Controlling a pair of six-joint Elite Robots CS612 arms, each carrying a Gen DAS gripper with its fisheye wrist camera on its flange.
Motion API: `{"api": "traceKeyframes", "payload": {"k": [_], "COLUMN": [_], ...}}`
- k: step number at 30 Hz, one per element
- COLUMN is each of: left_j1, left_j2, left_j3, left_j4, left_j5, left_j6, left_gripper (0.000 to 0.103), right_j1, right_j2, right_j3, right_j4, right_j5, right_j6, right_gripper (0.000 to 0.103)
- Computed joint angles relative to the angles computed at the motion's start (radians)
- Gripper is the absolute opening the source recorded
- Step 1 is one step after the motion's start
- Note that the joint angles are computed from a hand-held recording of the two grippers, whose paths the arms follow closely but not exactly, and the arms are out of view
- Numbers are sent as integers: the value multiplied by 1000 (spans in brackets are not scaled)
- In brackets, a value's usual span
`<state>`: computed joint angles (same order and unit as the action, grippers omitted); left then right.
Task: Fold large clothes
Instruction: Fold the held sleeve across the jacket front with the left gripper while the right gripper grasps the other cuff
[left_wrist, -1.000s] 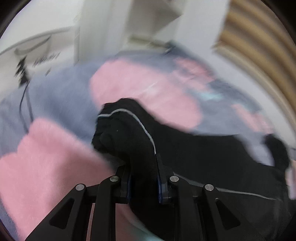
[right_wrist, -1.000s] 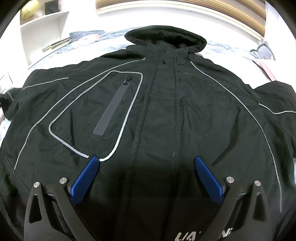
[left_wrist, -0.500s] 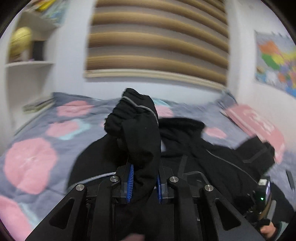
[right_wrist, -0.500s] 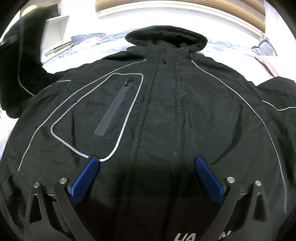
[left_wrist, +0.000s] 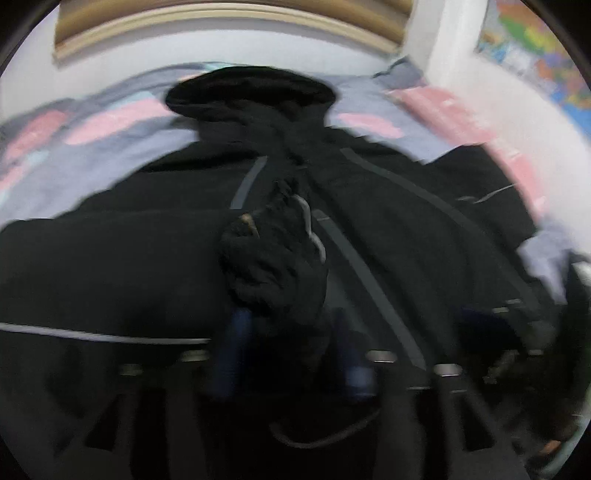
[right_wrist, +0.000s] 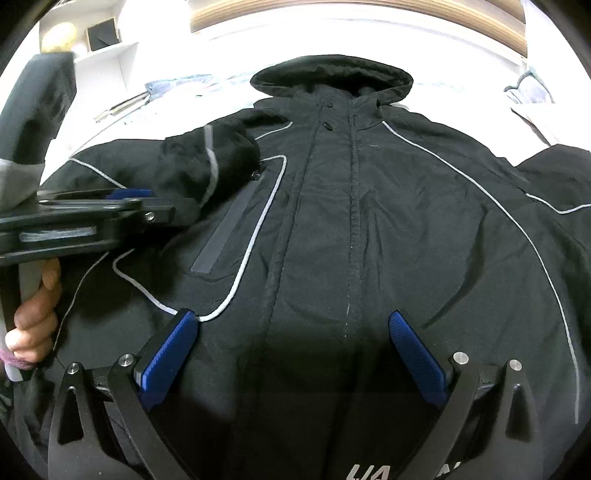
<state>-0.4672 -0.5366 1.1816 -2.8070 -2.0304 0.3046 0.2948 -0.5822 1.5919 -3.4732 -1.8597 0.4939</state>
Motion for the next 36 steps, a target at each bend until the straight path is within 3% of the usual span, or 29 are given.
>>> {"api": "traceKeyframes", "payload": {"k": [2, 6, 8, 10, 14, 20, 23, 25, 29, 31, 36], "left_j1": [6, 18, 39, 46, 69, 96, 108, 113, 121, 119, 106], "left_j2": [-6, -38, -62, -75, -107, -109, -106, -104, -104, -105, -107], "left_j3": [7, 50, 93, 91, 151, 164, 163, 158, 150, 148, 136], "left_j4": [3, -27, -69, -96, -228, -306, -320, -320, -321, -332, -351], "left_j5": [-54, -107, -188, -183, -139, -75, -53, -37, 6, 26, 46], "left_j6": [-13, -29, -36, -48, -77, -169, -212, -232, -270, -279, -291], "left_gripper": [79, 79, 79, 79, 79, 79, 79, 79, 79, 79, 79], "right_j1": [0, 3, 1, -6, -36, -71, -91, -102, -88, -79, -94], "right_j2": [0, -6, -18, -38, -74, -59, -21, 6, -3, -29, -114], "right_j3": [0, 3, 9, 23, 47, -56, -124, -160, -163, -128, -1], "right_j4": [1, 20, 50, 68, -3, 106, 147, 125, 107, 69, -44], "right_j5": [0, -6, -2, 25, 150, 282, 389, 466, 397, 322, 225], "right_j6": [1, 8, 18, 43, 99, 140, 197, 228, 173, 143, 124], "right_gripper": [103, 103, 103, 103, 103, 97, 84, 57, 39, 32, 30]}}
